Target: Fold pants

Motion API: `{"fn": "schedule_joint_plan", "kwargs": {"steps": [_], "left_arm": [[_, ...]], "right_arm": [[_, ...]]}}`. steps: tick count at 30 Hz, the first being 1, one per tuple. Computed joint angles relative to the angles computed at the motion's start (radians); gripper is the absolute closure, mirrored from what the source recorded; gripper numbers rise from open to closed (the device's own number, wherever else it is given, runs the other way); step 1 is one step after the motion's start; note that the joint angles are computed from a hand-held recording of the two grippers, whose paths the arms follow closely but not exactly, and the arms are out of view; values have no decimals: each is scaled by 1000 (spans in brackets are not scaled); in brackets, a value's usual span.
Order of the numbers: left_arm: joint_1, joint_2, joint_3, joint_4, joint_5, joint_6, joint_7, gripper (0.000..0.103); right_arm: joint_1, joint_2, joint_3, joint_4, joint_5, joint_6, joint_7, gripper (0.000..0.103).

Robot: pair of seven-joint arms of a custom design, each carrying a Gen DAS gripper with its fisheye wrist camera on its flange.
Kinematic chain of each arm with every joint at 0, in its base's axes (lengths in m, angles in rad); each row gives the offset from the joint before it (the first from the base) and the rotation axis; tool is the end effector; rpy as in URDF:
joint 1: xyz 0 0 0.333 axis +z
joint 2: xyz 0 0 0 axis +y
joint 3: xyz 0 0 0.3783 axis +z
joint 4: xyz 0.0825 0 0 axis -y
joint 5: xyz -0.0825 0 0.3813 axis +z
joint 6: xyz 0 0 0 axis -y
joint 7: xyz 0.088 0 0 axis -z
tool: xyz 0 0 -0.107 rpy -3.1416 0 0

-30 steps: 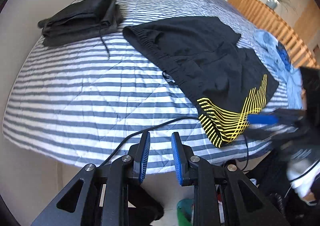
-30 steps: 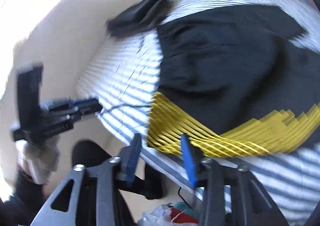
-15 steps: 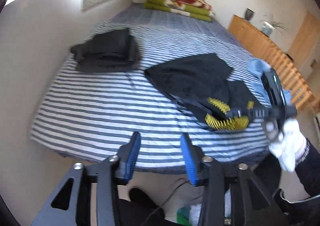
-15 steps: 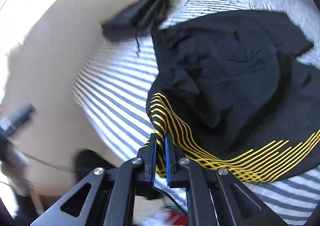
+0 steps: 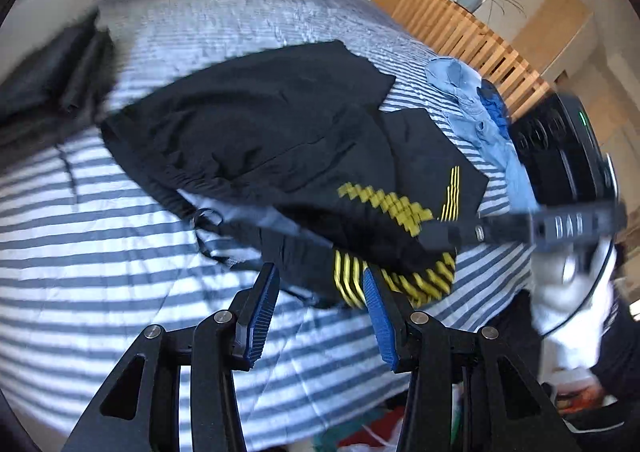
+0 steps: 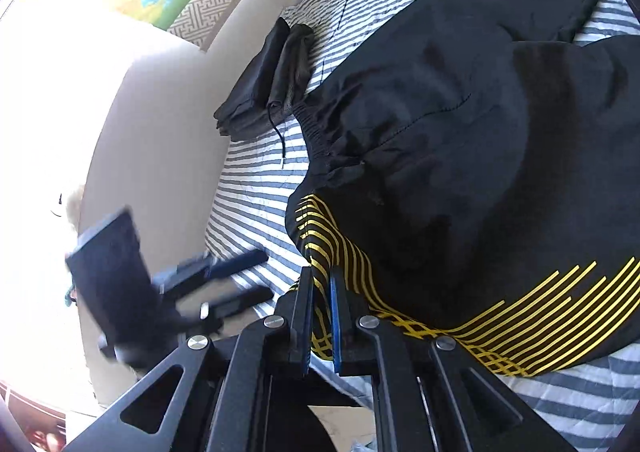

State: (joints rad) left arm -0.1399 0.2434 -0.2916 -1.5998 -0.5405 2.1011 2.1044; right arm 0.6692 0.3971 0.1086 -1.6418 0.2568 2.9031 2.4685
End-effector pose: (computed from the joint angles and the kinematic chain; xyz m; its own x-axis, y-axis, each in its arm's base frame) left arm 0.6102 -0.2824 0.5904 -0.6812 -0.6207 0.3882 -0.7293 0.5287 -0.4343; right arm 0.5464 0.4953 0.5480 -0.1427 -0.6667 -0.7315 -0.8603 0.4490 -0.2414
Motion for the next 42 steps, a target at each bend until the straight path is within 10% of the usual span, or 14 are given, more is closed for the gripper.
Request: {"fn": "schedule_joint_plan", "kwargs": {"steps": [16, 25, 30, 42], "left_arm": [[-19, 364, -54, 411, 107, -306, -95, 48], [81, 217, -61, 177, 8, -364, 26, 48], [73, 126, -28, 24, 6, -325, 80, 48], [30, 108, -8, 45, -20, -203, 123, 39]], "right_arm": [[-58, 13, 51, -59, 154, 90, -120, 97], [-25, 62, 25, 37, 78, 3, -104, 97], [76, 73, -102, 103, -87, -153, 40, 93], [62, 92, -49, 183, -199, -251, 58, 93]]}}
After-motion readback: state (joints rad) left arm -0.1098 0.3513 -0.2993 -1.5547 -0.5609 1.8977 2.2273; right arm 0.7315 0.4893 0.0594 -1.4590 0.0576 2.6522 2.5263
